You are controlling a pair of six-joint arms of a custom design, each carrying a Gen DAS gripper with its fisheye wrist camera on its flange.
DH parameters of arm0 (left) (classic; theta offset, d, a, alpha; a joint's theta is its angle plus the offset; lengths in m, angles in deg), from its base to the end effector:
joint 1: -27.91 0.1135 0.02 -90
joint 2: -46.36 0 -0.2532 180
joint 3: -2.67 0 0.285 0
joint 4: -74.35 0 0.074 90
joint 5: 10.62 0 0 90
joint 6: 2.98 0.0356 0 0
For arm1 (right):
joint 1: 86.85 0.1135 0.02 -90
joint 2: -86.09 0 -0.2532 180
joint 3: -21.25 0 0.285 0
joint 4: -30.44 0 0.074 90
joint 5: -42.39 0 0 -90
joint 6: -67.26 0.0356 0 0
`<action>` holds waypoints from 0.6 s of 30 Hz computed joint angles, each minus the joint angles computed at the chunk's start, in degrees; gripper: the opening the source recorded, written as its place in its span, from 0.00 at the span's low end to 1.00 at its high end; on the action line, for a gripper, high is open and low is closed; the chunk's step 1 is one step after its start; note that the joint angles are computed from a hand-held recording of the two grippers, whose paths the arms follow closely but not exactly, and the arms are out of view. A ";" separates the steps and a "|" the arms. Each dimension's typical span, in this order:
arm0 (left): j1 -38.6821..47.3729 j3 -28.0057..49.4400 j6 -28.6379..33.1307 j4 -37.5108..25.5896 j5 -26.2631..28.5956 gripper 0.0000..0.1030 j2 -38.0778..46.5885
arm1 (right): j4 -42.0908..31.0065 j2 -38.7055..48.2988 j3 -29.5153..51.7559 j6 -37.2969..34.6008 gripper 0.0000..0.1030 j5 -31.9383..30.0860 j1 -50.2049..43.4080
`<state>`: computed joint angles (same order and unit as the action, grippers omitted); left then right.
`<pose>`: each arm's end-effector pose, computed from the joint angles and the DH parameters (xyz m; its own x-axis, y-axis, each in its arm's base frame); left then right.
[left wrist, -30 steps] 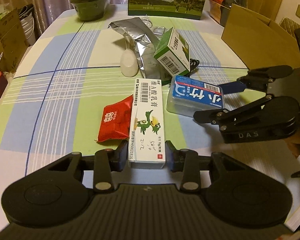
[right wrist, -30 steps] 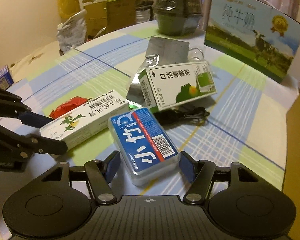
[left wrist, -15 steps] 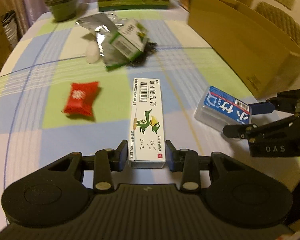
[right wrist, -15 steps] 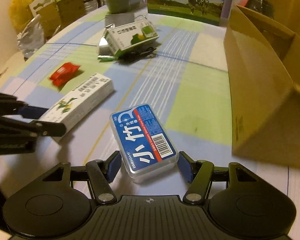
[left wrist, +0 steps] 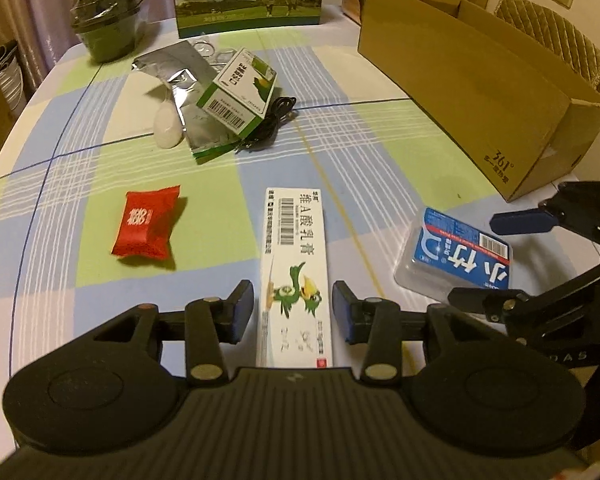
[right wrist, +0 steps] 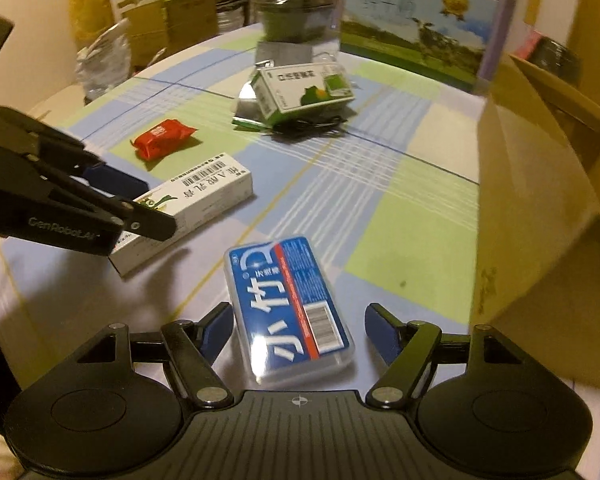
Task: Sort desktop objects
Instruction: 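Grasp the white vitamin A box with the left gripper while the right grasps the floss box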
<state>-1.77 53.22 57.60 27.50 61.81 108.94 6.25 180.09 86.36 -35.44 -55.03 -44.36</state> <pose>0.2120 -0.1085 0.1864 -0.8132 -0.0756 -0.5771 -0.0722 0.9970 -0.0288 0.2571 0.2417 0.1410 -0.4153 -0.6760 -0.6087 -0.8388 0.5435 -0.0313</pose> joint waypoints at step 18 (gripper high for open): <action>2.31 1.07 3.02 2.37 2.48 0.32 5.04 | -1.84 2.78 2.73 0.91 0.53 -0.45 0.75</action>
<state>0.54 54.29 60.62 29.87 64.29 113.98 4.41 182.87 89.10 -34.53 -55.48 -43.61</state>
